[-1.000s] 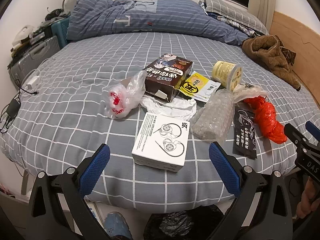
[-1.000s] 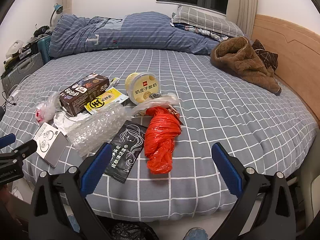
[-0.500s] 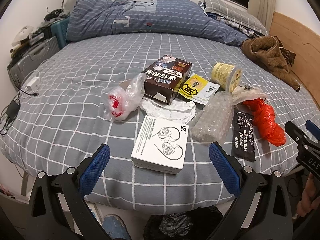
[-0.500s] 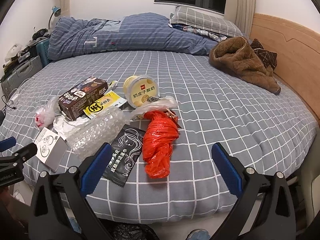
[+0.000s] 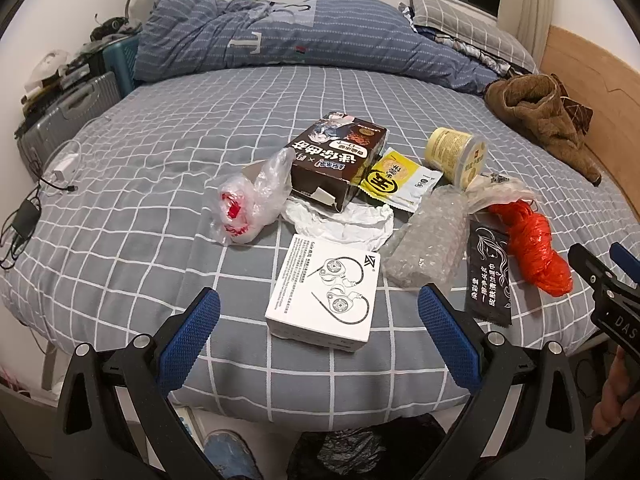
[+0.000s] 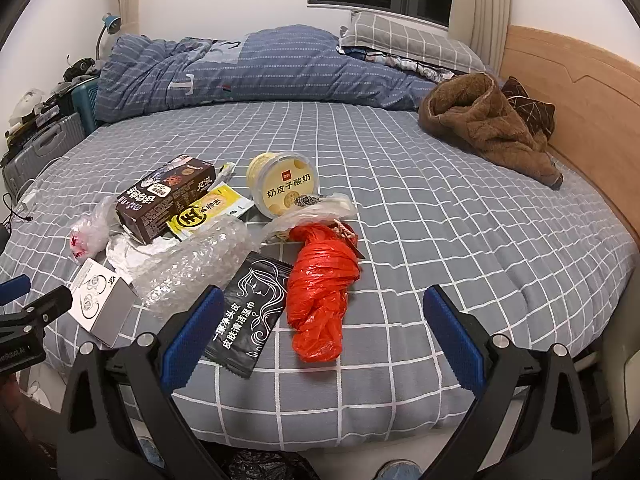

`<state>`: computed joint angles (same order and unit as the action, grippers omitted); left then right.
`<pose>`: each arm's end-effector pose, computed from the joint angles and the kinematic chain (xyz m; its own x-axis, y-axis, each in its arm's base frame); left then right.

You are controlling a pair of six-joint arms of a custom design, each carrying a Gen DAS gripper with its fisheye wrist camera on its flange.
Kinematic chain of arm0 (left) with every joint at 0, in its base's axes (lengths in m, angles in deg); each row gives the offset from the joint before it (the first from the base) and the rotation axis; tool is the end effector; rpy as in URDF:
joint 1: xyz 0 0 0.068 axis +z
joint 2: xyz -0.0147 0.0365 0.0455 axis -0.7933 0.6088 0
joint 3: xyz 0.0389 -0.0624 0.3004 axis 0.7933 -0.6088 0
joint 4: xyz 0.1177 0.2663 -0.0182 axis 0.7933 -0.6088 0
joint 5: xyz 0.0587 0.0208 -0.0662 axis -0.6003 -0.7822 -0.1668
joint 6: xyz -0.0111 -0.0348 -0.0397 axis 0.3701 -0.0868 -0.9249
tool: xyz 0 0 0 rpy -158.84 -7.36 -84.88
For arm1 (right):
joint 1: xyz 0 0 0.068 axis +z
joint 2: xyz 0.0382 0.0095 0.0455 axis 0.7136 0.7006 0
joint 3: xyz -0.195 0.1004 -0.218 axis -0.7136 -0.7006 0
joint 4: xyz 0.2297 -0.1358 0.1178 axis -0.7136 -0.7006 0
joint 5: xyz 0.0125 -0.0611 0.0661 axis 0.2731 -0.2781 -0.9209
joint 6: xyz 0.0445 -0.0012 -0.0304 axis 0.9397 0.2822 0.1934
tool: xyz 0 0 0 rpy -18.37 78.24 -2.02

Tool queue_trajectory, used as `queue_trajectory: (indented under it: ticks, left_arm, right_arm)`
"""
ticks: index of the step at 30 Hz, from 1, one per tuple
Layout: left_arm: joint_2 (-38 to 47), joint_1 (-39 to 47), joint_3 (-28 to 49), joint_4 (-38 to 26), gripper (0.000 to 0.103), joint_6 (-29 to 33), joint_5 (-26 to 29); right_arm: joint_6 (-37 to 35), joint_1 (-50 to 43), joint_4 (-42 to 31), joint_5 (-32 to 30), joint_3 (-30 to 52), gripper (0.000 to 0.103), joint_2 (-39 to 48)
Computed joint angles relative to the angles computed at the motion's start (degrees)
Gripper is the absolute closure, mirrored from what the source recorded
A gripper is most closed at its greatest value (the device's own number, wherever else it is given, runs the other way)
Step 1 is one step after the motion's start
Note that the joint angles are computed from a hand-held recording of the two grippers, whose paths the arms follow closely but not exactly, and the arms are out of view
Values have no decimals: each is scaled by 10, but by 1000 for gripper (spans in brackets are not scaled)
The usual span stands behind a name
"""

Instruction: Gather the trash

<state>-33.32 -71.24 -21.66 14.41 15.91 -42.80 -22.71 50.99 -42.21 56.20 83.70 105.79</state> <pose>0.1715 -0.0439 0.3028 -0.7099 -0.2440 -0.6607 -0.3084 0.9510 -0.0199 0.2309 0.0246 0.3131 -0.6377 -0.1707 -0.7512 -0.2189 0.9751 -0.0357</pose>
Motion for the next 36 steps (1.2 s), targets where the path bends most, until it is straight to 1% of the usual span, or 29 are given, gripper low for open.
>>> queue_trajectory:
  ticks: [10,15,19,23,26,29,31,33,34,35,36]
  left_arm:
    - [11,3,-7,10,6,8,-1]
    - [30,33,-33,41,6,28,28]
    - [46,51,-46,61,6,42,38]
    - [65,72,-66,92,6,51,58]
    - [76,73,-78,115,7,56,63]
    - [91,68,-78,126,11,56,63]
    - [98,62,-79,134,14,54,54]
    - [101,62,-79,139,19,55,54]
    - [101,63,-79,141,20,55,57]
    - [103,63,-80,144,25,56,58]
    - [105,62,-80,147,30,58,58]
  right_arm:
    - [-3,1,8,0,-1,7,8]
    - [-15,5,45,9,-11,7,33]
    - [-20,10,72,24,-18,8,61]
    - [-14,1,88,14,-16,8,101]
    - [-9,1,105,6,-21,12,120]
    - [-8,10,118,9,-26,15,131]
    - [-4,12,121,9,-24,20,141]
    - [1,11,121,8,-21,27,148]
    - [3,12,121,9,-20,28,150]
    - [4,11,120,8,-19,34,151]
    - [5,12,116,10,-16,45,156]
